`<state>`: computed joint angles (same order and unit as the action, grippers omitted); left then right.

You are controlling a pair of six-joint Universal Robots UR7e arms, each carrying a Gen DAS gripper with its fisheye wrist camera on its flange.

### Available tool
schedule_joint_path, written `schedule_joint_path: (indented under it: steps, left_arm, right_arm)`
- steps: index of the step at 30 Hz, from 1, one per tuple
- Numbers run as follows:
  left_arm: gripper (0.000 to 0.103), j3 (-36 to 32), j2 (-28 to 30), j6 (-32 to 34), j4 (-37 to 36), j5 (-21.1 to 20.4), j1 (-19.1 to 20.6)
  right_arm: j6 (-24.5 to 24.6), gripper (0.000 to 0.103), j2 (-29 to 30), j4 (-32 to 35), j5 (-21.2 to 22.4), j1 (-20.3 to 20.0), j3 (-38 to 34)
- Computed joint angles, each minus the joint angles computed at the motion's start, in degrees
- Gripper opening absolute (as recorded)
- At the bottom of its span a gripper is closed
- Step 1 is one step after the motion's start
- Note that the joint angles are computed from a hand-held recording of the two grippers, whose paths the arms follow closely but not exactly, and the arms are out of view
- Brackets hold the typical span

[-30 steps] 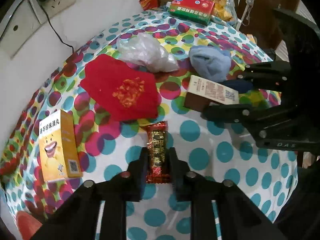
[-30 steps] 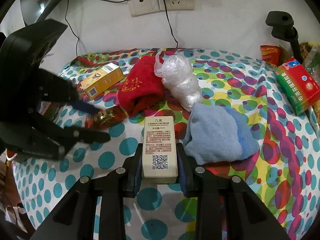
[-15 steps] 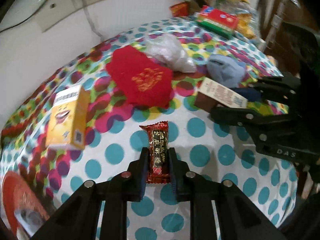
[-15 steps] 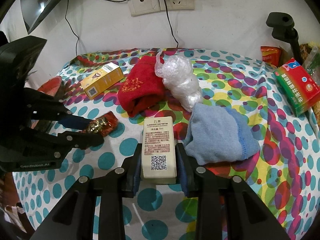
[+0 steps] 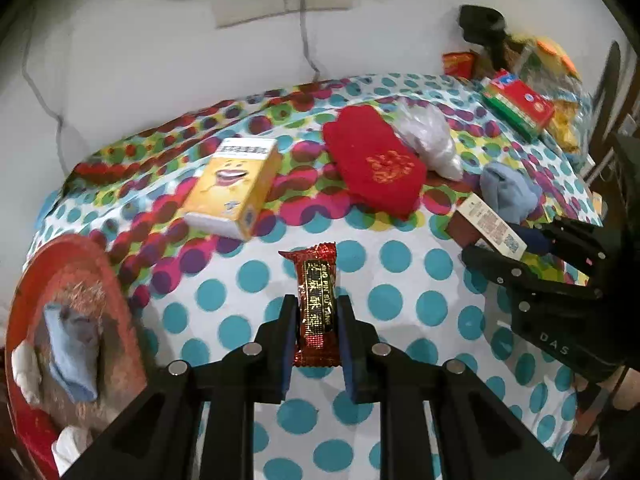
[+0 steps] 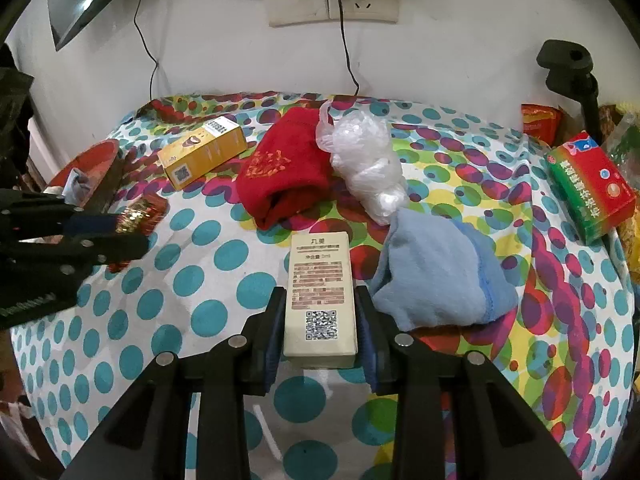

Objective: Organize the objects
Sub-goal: 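Grasp the red-wrapped candy bar with the left gripper while the right holds the box, then carry the candy bar with the left gripper over the red tray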

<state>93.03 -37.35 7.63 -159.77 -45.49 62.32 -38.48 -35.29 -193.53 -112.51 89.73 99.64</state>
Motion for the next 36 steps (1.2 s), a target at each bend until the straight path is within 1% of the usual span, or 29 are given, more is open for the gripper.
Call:
schedule_joint_path:
  steps: [3, 7, 22, 36]
  left_arm:
    - [0.019, 1.9, -1.3, -0.4, -1.9, 1.7, -0.3]
    - [0.019, 3.7, -3.7, -3.1, -1.2, 1.4, -0.1]
    - [0.019, 9.2, -11.1, -4.4, -3.9, 5.5, 0.3]
    - [0.019, 10.7, -17.7, -7.9, -2.1, 9.0, 5.2]
  right_arm:
    - [-0.7, 0.032, 0.4, -0.6, -0.9, 0.3, -0.2]
    - [-1.7, 0.034, 0.9, -1.2, -2.0, 0.6, -0.5]
    - [-3.1, 0.035, 1.6, -2.2, -3.5, 1.0, -0.9]
    - [-3.3, 0.037, 1.7, -2.4, -3.9, 1.1, -1.1]
